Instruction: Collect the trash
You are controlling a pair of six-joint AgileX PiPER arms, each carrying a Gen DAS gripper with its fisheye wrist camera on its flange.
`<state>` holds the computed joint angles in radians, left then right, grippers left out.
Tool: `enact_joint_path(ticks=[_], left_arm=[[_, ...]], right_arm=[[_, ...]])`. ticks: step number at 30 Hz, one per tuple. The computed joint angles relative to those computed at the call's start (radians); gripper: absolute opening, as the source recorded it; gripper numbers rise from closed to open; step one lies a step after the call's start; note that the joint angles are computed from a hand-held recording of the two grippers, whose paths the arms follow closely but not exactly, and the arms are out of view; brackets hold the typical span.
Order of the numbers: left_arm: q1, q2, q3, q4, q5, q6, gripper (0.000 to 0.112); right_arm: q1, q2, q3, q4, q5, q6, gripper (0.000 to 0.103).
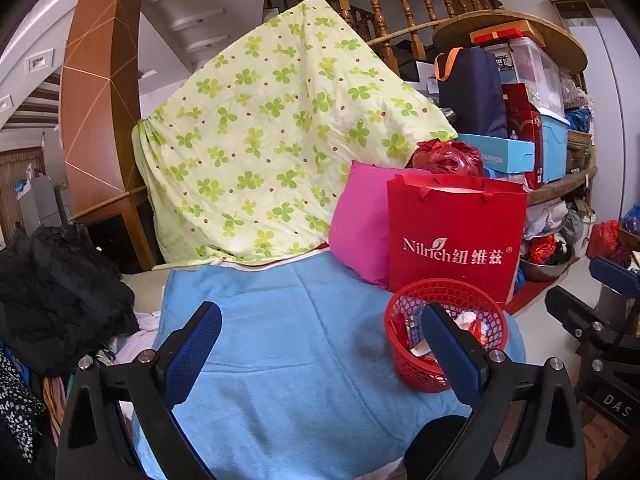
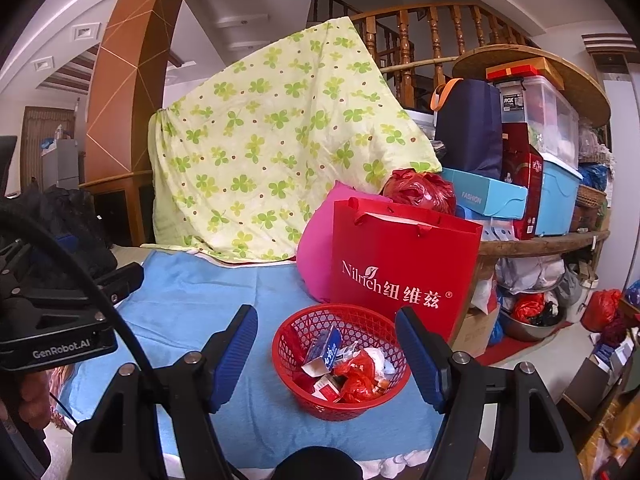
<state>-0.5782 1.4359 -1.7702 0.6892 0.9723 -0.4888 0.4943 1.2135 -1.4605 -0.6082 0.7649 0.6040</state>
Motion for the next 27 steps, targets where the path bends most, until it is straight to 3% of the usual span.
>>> enact_joint_path(ticks=[5,27], left_arm=[[0.013,0.002,-0.006,-0.042,-0.003,0.012,0.100],[-0.009,0.002,0.018,0.050,0.024,-0.053,0.100]], right_arm=[[-0.010,0.009,-0.002,0.015,-0.004,-0.012,0.075],[-0.003,0.023,0.003,0.008,-0.011,-0.003,0.075]])
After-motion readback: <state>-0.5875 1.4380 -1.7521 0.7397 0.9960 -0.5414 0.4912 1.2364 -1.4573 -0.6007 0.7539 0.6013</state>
